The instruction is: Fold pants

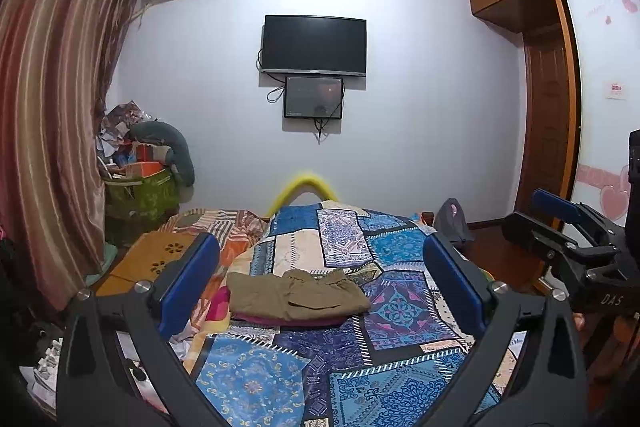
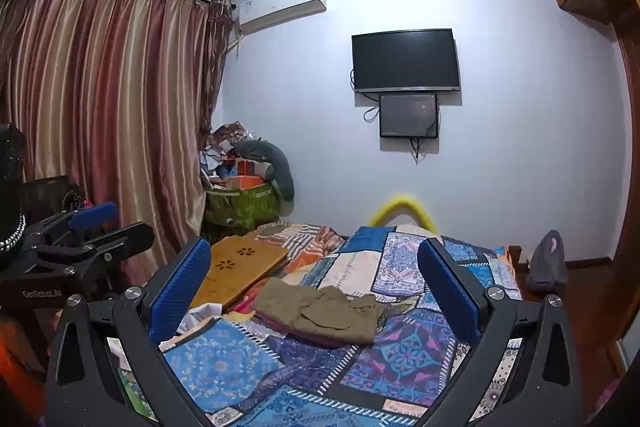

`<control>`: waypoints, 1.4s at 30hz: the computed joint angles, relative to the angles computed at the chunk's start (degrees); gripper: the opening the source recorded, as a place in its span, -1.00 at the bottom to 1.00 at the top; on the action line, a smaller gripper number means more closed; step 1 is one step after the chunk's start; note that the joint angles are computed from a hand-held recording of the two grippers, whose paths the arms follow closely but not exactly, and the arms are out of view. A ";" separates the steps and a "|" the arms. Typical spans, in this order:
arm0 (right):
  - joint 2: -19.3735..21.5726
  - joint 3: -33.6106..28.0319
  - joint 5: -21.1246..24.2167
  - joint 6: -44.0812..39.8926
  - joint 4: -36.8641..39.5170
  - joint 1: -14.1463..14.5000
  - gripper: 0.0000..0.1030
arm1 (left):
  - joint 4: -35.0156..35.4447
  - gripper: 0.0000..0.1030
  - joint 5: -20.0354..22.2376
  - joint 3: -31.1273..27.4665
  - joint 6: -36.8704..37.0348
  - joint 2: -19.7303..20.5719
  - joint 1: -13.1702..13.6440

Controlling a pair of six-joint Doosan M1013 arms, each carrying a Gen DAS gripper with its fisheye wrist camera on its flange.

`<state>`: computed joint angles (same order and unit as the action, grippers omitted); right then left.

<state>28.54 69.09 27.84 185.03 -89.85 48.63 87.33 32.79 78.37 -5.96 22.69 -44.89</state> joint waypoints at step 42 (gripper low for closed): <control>-0.32 0.01 -0.21 -1.53 2.62 -0.29 1.00 | 0.40 1.00 -4.25 0.20 1.42 0.21 0.70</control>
